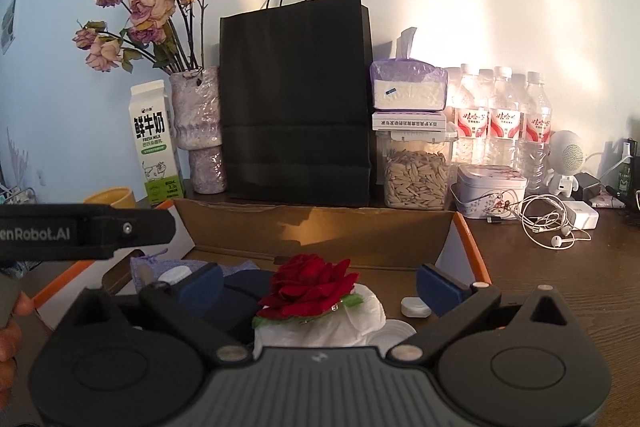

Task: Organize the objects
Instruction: 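Lower the cap and rose into the red box, opening both tools, then move both tools back toward the cap and black cable on the table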

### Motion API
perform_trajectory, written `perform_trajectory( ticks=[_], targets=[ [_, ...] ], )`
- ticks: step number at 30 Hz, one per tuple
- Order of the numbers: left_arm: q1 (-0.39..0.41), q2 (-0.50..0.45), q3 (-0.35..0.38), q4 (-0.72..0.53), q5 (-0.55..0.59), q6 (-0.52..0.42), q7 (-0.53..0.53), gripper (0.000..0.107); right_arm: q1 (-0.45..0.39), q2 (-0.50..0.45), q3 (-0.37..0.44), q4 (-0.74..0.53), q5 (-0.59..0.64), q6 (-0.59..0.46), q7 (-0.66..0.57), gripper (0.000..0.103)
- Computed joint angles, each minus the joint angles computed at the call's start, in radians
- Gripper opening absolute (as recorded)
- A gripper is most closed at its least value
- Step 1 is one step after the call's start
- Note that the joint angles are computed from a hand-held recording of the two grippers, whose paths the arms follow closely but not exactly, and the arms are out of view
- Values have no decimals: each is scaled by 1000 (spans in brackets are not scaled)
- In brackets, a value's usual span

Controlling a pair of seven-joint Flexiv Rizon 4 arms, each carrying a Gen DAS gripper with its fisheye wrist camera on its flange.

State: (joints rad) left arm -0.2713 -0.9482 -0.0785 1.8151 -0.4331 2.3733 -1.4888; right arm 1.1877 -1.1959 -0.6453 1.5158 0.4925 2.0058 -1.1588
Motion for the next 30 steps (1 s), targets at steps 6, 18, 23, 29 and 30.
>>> perform_trajectory(
  ticks=[6, 18, 23, 29, 30],
  targets=[
    [4, 5, -5, 8, 13, 3, -9, 103, 10, -1, -10, 9, 9, 0, 2, 103],
    [12, 45, -13, 100, 76, 55, -49, 103, 45, 59, 28, 114, 43, 70, -77, 103],
    [4, 59, -10, 160, 78, 94, -64, 103, 40, 115, 94, 185, 68, 125, -155, 103],
    [-5, 81, -4, 241, 81, 135, -72, 103, 49, 172, 158, 277, 105, 170, -255, 103],
    [-6, 84, -4, 252, 81, 140, -73, 103, 51, 180, 167, 289, 110, 173, -272, 103]
  ],
)
